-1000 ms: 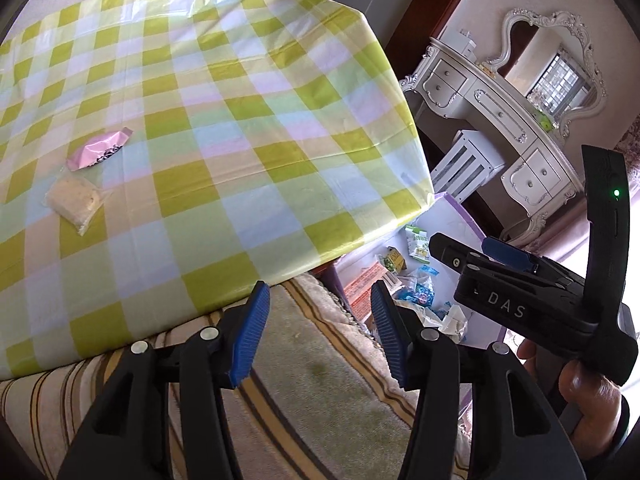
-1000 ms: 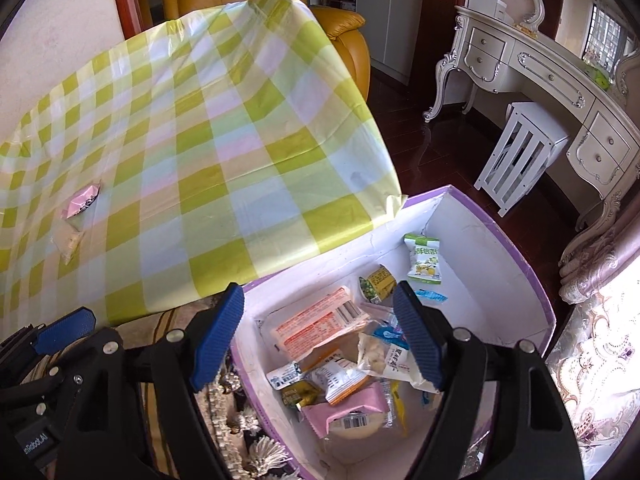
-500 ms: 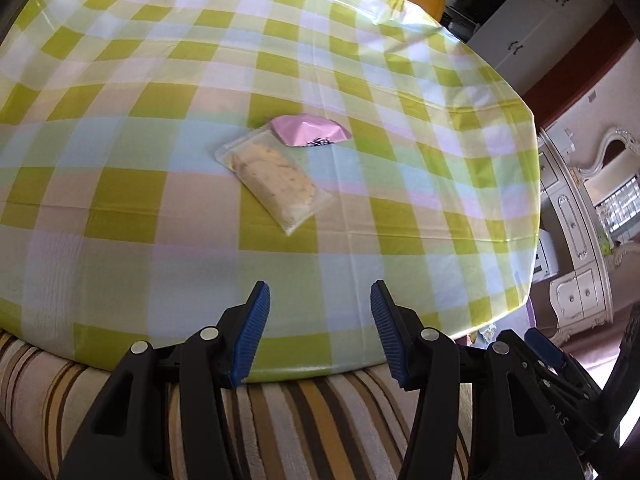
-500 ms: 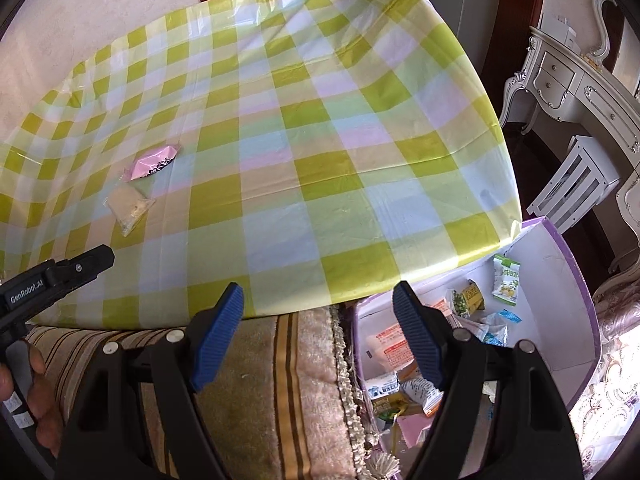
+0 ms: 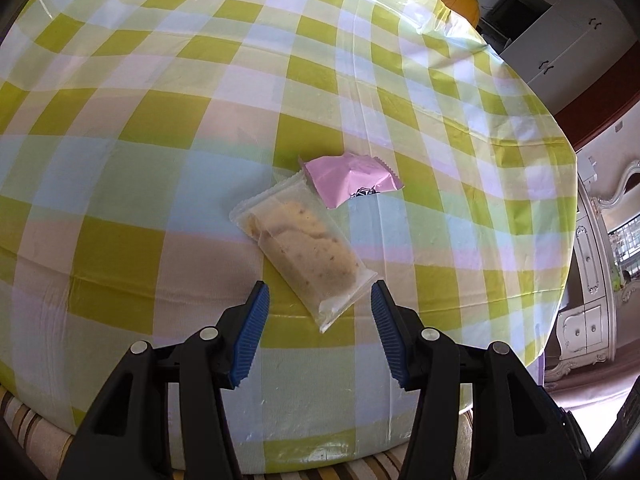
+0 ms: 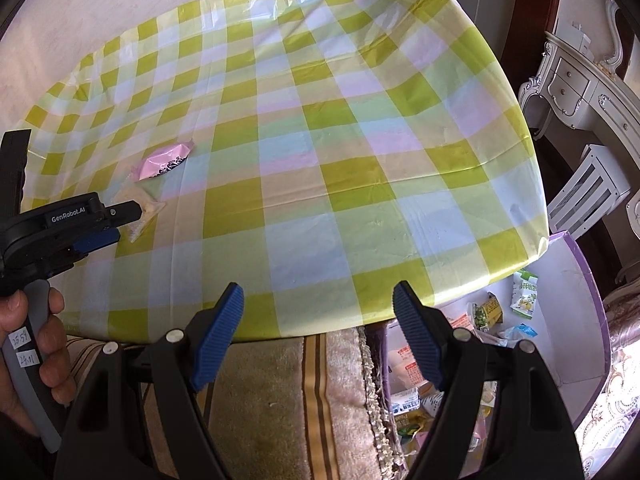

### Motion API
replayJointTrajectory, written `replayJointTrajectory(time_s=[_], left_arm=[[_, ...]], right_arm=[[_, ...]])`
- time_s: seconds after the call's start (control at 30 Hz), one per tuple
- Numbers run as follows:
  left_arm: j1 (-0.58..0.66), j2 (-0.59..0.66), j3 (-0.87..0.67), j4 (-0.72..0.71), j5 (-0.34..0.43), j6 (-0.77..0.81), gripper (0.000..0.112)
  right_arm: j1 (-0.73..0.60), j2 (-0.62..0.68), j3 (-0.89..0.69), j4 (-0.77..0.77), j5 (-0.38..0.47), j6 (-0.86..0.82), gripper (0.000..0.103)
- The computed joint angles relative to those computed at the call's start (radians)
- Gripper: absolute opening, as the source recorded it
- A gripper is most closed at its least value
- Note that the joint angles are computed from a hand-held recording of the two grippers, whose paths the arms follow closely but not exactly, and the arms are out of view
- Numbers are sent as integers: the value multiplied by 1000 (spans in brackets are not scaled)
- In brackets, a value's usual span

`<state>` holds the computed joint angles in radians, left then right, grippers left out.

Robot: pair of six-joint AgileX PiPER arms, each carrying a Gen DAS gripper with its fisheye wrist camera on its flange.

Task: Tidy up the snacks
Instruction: 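Move both open tools back to the table toward the last two snacks, then grasp the clear cookie bag with the left tool while the right tool grasps the pink wafer bar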

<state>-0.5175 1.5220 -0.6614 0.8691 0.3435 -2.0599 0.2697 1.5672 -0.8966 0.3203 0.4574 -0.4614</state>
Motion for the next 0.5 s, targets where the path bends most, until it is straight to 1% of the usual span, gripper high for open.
replayJointTrajectory(time_s=[0.13,0.17,0.27,0.33,0.4,0.47,0.5], left_arm=[[17,49,-65,-52,30,98,58],[13,65,-90,-77,56,139,58],[-9,128,-185,-153,171,286,58],[-22,166,-238,-179,239,357,58],[-31,191,-269,-183,283,395,57],[-38,205,-286,-182,318,419,52],[-39,204,-283,-175,323,419,49]], right_arm=[[1,20,-13,7,4,1,77],[1,24,-15,8,3,2,77],[3,33,-20,6,-2,12,77],[3,42,-25,3,-2,21,77],[4,51,-31,-5,-5,36,77],[10,60,-38,-21,-9,61,77],[15,65,-43,-32,-10,75,77]])
